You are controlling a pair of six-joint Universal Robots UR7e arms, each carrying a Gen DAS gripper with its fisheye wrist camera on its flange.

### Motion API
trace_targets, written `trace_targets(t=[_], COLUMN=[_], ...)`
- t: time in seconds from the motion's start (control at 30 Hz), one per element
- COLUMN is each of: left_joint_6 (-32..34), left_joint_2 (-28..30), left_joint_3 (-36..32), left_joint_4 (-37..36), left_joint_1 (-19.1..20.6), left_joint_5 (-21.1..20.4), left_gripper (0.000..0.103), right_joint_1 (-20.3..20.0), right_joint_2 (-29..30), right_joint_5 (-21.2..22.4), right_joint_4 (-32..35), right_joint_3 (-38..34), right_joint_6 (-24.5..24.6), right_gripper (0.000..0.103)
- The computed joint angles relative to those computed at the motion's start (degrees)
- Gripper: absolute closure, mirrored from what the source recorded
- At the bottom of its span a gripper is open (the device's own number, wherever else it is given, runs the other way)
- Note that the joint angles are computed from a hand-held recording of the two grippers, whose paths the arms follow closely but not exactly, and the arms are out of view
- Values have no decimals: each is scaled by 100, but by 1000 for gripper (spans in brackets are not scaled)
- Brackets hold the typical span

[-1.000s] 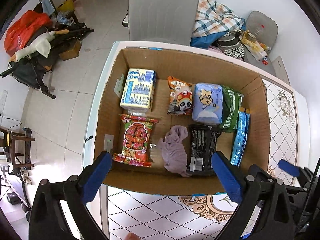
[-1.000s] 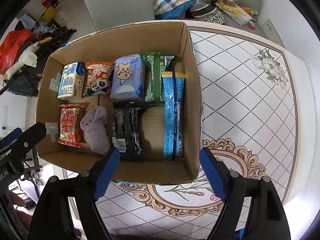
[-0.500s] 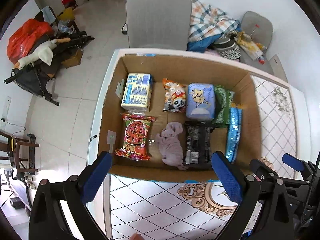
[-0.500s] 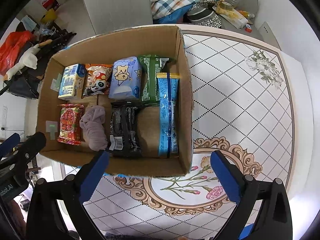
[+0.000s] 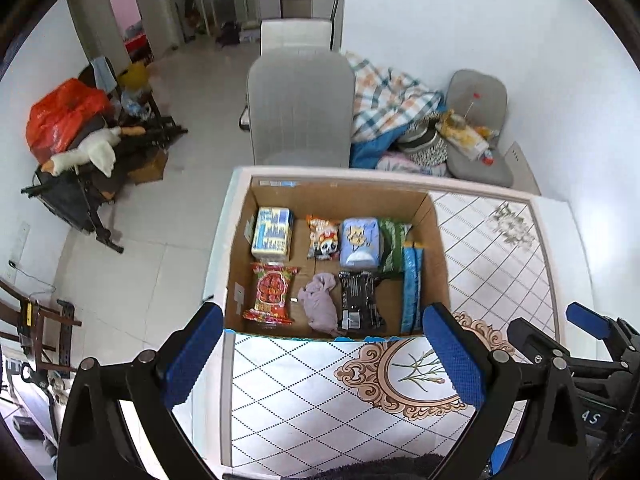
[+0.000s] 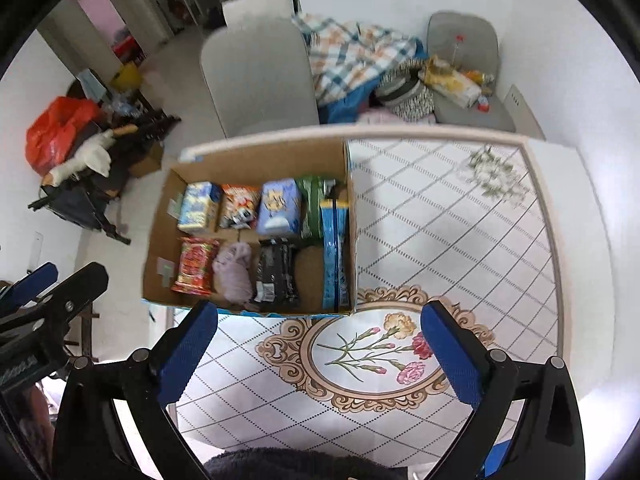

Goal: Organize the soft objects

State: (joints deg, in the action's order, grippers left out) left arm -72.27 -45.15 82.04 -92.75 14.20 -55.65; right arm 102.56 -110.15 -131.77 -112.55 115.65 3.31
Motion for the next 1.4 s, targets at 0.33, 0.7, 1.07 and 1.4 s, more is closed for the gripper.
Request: trace_targets(t=[0.33,0.7,1.07,1.4], left_joint_6=[-119,-410,-869,-935], left_joint_2=[-52,-84,-152,-177], left_joint_3=[-412,-680,-651,-582], left_joint_4=[471,860,1192,1269], left_joint_1=[-425,-636,-724,-709], left_joint_5=[145,220,444,365], left_gripper=[1,1,1,1], right_joint_1=[1079,1931,2055,1966], right_joint_2=[-282,-258,-218,-239], right_joint_5=[-410,-959,-1055,-1079], right_joint_4=[881,1519,1632,1663], right_joint_3=[-570,-1060,-1139,-1062], right_joint_6=[731,1302,1387,1405], right_gripper=[0,0,0,0])
